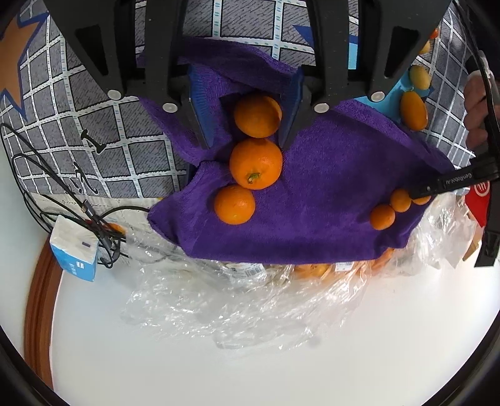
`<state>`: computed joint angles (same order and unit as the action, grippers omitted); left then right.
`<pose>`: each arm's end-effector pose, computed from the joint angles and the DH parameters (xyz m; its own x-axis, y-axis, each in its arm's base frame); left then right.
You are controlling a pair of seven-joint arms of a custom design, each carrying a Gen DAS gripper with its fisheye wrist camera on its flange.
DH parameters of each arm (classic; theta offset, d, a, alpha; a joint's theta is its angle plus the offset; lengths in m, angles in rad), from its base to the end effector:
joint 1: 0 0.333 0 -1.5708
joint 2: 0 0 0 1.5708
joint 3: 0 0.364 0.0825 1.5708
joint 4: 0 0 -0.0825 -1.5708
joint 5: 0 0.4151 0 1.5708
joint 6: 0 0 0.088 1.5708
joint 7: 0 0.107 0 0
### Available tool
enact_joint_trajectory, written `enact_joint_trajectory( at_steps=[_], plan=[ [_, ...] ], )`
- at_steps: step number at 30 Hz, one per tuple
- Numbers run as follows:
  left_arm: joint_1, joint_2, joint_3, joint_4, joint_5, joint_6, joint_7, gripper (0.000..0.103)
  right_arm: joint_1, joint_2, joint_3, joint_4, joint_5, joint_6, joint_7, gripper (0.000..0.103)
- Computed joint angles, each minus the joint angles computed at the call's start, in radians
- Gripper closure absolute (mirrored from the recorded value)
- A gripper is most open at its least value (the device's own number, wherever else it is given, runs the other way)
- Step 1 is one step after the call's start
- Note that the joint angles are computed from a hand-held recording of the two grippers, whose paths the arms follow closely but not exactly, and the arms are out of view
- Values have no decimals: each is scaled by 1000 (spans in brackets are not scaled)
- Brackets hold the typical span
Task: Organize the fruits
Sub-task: 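Lower both fruits onto the purple towel and open both tools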
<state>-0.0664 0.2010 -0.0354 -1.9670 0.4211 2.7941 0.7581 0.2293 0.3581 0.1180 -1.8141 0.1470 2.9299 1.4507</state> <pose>0.6696 -0.0860 0.4697 0.3034 -0.9409 0.1502 -0.7293 -0.3308 -0.5989 0.6937 0.2298 0.4615 0.3362 -0.9384 -0.0798 -0.6996 -0.1921 -0.6882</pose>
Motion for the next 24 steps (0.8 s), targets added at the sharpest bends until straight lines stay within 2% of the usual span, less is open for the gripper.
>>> enact_joint_trajectory(
  at_steps=[2, 6, 7, 11, 18, 21, 22, 24],
  plan=[
    [3, -1, -1, -2, -5, 0, 8, 68, -29, -1, 32, -1, 39, 0, -31, 55],
    [9, -27, -5, -30, -19, 12, -3, 68, -1, -10, 1, -9, 18, 9, -11, 53],
    [11, -38, -7, -40, -24, 14, -4, 68, -4, -13, 6, -14, 22, 21, -14, 50],
    [0, -104, 7, -100, 91, 40, -106, 60, 16, -26, -19, -26, -1, 43, 20, 48],
    [51, -228, -35, -207, 238, 38, -227, 54, 37, -86, -34, -78, -42, 56, 73, 48],
    [77, -265, -55, -260, 201, 56, -216, 54, 102, -122, -98, -126, -140, 77, 161, 48],
    [86, -273, -63, -275, 196, 62, -215, 54, 107, -133, -100, -140, -155, 83, 180, 49],
    [105, -292, -83, -304, 223, 60, -243, 54, 81, -155, -58, -175, -132, 92, 162, 51]
  ],
)
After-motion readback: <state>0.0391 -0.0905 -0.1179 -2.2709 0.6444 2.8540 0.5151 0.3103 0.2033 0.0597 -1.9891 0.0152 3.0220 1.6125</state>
